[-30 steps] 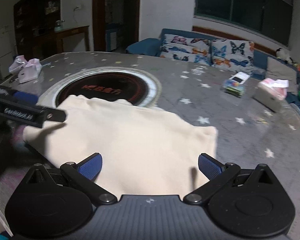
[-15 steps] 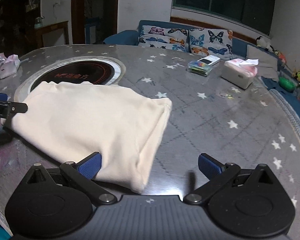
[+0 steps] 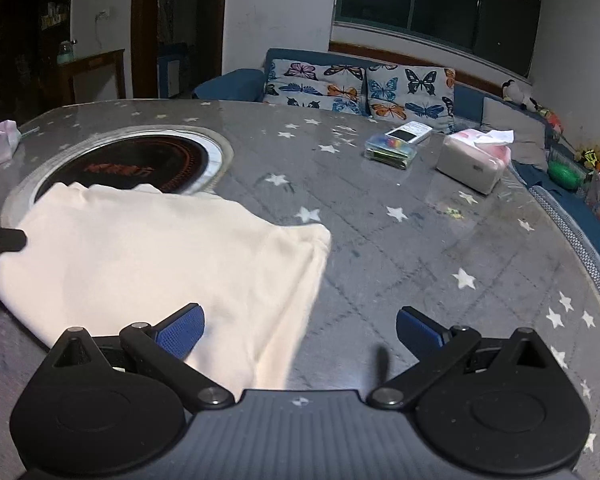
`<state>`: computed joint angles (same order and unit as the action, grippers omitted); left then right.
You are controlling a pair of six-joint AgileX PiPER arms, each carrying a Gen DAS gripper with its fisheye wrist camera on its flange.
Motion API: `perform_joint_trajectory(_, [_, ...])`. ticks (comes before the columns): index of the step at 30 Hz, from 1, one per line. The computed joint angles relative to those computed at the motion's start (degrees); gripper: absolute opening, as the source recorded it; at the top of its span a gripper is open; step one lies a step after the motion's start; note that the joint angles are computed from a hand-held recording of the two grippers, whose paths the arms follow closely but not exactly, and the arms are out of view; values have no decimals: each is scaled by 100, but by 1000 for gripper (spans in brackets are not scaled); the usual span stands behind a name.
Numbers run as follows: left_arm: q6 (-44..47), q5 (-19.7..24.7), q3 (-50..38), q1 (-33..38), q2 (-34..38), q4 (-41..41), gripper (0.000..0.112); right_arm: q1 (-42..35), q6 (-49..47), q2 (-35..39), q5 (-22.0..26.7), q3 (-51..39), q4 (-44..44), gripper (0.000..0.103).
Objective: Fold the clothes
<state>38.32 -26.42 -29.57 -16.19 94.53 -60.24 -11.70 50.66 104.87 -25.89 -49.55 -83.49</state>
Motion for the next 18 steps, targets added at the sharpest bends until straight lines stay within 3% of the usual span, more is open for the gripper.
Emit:
perform_joint_trajectory(9, [-140,129,-17,140,26,277,103,326,555,50,219,-629,-444,103])
perform_joint_trajectory(13, [-137,197,-29,185,21,287,103,732,819,486,553,-1178,-566,103])
perform_joint_trajectory(18, [-323,279,-2,264,-1,514,103,896,1741,909,914,-1656,-1368,103])
